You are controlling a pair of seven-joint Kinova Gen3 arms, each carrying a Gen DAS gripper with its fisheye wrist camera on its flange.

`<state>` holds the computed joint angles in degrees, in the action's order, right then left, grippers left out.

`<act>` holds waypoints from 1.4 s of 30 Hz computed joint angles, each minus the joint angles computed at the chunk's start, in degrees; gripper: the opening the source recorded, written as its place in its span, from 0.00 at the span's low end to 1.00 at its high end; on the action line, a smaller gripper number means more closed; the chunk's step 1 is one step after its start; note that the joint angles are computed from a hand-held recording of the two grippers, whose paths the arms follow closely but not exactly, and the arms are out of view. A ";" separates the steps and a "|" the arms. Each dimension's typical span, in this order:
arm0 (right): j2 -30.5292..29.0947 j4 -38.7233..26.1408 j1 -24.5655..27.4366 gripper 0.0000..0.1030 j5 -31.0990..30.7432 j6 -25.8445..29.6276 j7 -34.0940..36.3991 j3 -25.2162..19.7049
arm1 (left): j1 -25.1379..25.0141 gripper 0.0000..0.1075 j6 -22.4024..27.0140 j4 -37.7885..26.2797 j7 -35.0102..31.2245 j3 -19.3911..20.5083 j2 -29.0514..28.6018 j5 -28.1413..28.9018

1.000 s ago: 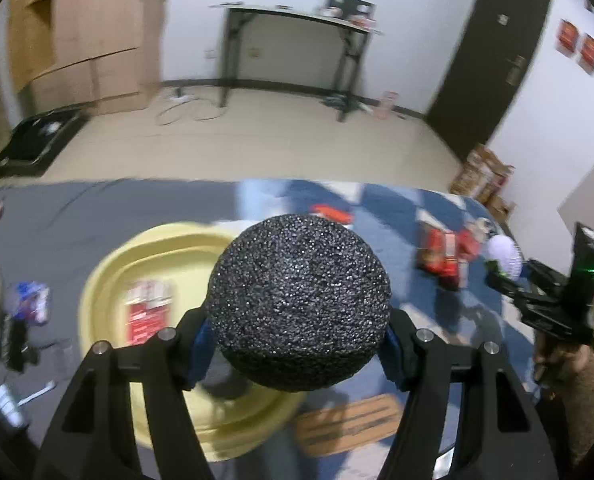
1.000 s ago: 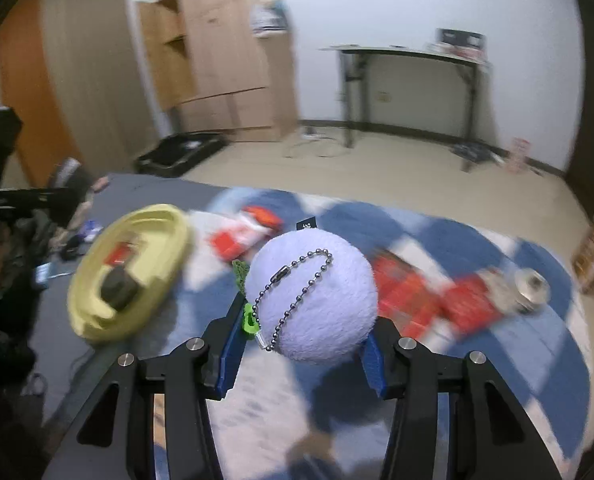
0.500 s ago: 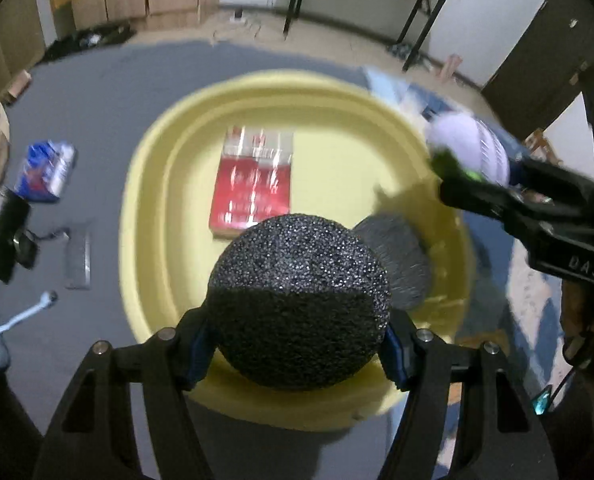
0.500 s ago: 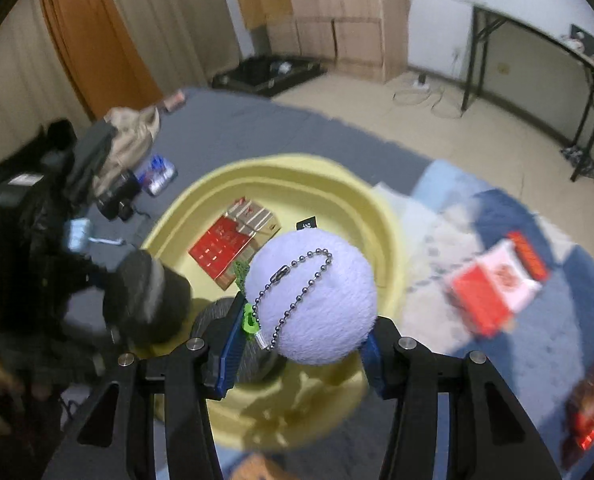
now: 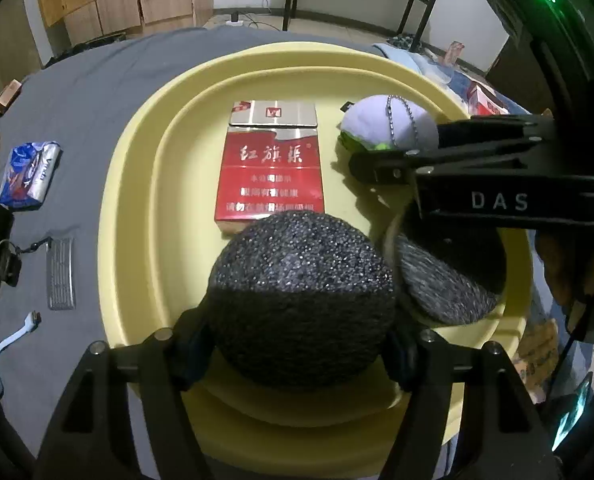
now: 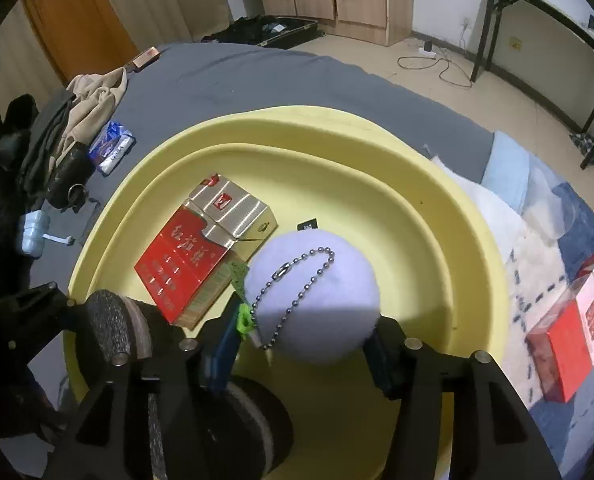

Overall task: Organize rigid objects
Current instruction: 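Release the black puck and white plush ball into the yellow tray with both tools, then grasp the white-red pack with left tool while right tool grasps red gift box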

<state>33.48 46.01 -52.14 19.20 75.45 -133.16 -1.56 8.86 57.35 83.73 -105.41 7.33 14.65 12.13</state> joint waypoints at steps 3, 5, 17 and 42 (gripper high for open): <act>-0.44 0.10 0.11 0.82 5.50 0.56 -3.07 -4.22 | -0.11 0.82 -0.57 1.23 -3.65 -2.59 -1.29 5.33; -2.98 3.86 -0.20 0.94 10.16 -1.93 -7.73 -6.82 | -1.57 0.95 -0.33 2.26 -6.07 -3.24 -2.81 9.83; -29.78 34.93 -0.36 1.00 24.10 1.26 -35.69 -13.65 | 2.79 0.96 9.83 -14.28 -0.51 0.75 -2.31 11.08; -61.16 69.05 14.64 0.90 6.30 -14.59 -56.00 -9.66 | 26.74 0.92 29.26 -63.97 5.97 -2.83 34.12 -9.90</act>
<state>-27.69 115.06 -37.50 25.50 60.87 -189.16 -11.22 35.60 86.60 19.76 -99.43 4.50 48.77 2.23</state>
